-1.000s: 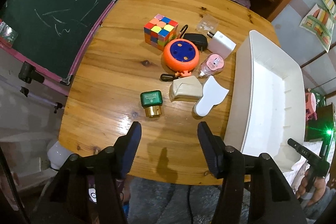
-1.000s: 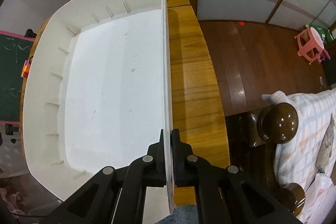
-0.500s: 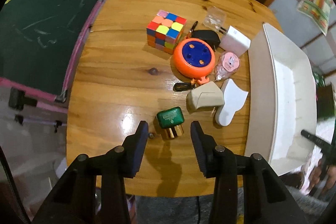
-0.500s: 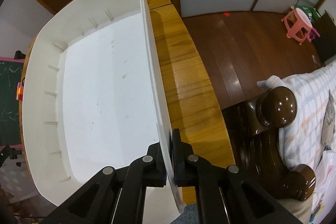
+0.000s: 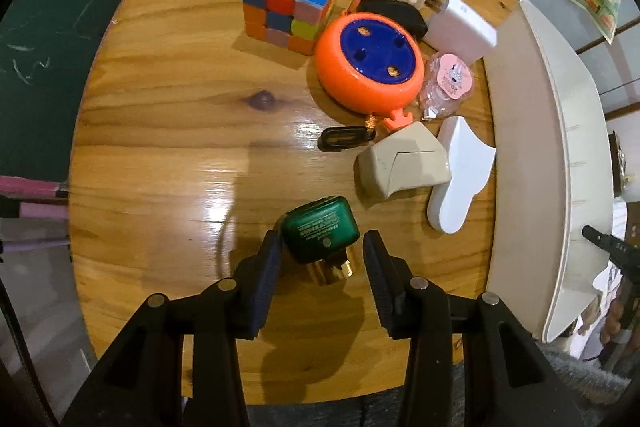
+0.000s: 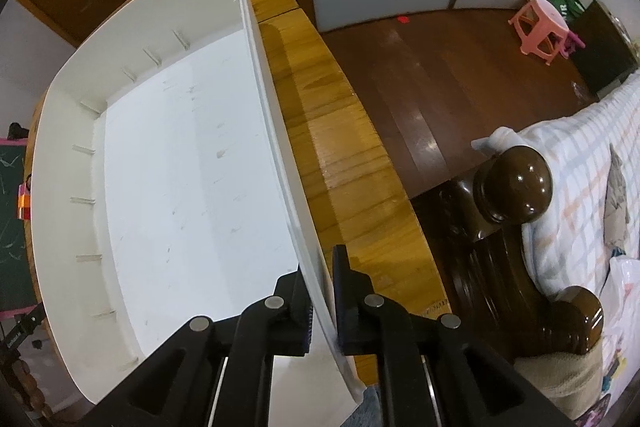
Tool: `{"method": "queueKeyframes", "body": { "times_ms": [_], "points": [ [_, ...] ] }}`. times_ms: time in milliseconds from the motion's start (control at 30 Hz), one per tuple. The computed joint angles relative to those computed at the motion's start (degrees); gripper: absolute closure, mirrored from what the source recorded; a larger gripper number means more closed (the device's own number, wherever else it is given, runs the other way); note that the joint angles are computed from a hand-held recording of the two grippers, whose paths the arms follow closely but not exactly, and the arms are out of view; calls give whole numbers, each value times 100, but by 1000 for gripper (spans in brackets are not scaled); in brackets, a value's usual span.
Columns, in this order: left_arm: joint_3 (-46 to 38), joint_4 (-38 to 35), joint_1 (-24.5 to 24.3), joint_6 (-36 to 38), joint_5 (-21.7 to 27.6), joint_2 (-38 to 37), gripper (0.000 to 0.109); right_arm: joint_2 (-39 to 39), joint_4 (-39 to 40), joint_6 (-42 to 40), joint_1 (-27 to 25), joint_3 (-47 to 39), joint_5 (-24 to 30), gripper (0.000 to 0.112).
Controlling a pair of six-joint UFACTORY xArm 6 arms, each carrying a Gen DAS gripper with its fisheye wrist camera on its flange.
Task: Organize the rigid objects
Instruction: 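Close the left tool on the green-capped gold bottle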
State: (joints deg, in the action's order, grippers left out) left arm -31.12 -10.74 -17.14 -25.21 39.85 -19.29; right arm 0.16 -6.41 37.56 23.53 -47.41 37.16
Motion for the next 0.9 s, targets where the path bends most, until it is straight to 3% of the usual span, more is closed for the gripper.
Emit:
{"method": "queueKeyframes", "body": {
  "times_ms": [200, 900],
  "points": [
    [-177, -177, 76, -550, -66, 431, 62, 22, -107, 172, 24, -33, 56, 102],
    [-518, 1505, -840, -2151, 168, 909, 66, 11, -90, -8, 23, -42, 106, 102]
  ]
}}
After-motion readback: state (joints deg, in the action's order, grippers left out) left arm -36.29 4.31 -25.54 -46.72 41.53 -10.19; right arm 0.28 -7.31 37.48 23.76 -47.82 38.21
